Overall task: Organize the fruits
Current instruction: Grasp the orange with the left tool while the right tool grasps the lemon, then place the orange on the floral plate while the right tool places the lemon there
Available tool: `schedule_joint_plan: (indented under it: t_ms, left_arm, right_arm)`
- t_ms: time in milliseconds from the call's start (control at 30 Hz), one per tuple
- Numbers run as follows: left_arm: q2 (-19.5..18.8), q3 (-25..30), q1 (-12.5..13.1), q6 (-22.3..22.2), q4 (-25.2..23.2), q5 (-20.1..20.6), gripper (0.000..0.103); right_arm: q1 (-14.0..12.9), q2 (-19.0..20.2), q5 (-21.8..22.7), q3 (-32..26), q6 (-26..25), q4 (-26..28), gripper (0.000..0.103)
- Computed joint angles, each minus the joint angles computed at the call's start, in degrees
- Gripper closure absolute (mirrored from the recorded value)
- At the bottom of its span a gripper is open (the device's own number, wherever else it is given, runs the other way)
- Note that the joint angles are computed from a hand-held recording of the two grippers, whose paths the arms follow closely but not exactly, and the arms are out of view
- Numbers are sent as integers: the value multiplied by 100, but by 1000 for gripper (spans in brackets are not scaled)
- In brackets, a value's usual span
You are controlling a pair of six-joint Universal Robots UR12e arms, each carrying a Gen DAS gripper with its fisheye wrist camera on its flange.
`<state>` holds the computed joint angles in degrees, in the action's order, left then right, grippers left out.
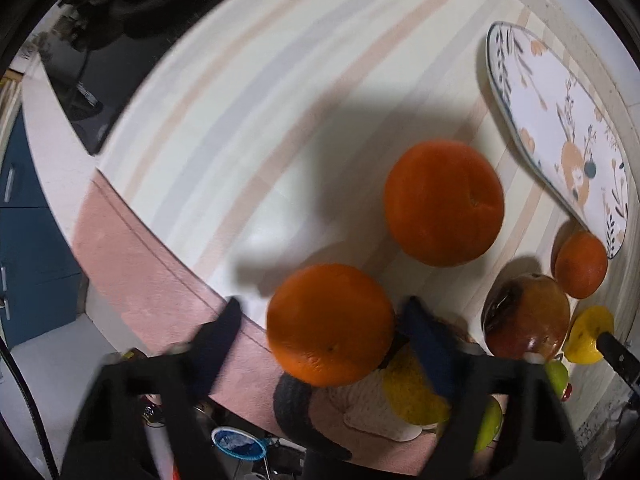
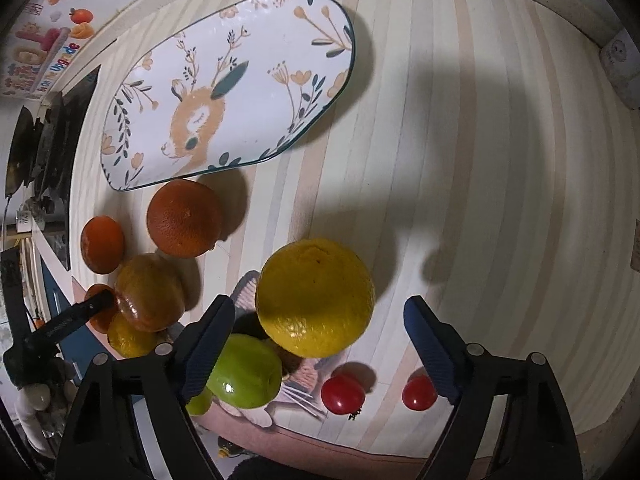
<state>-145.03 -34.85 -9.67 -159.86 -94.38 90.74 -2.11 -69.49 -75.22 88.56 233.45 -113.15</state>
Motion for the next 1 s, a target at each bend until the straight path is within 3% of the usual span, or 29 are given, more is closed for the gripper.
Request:
schedule_joint_plan:
  t_ms: [167, 467, 700, 767, 900, 1000]
  left_arm:
    - [261, -528, 11, 39, 416, -69, 41]
    - [542, -1052, 135, -1, 843, -107, 42]
    - [635, -1058, 221, 130, 927, -174, 42]
    - [613, -860, 240, 185, 847, -315, 42]
    - [751, -684, 220, 464, 868, -971, 42]
    - [365, 302, 33, 642, 302, -1350, 42]
  right_arm:
    - [-14, 80, 265, 46, 97, -228, 37]
    - [87, 245, 100, -234, -180, -6, 36]
    - [49, 159, -15, -234, -291, -113, 37]
    - [24, 80, 19, -216, -260, -304, 37]
    - [-58, 81, -72, -401, -327, -560, 37]
    - [-139, 215, -205, -657, -417, -636, 37]
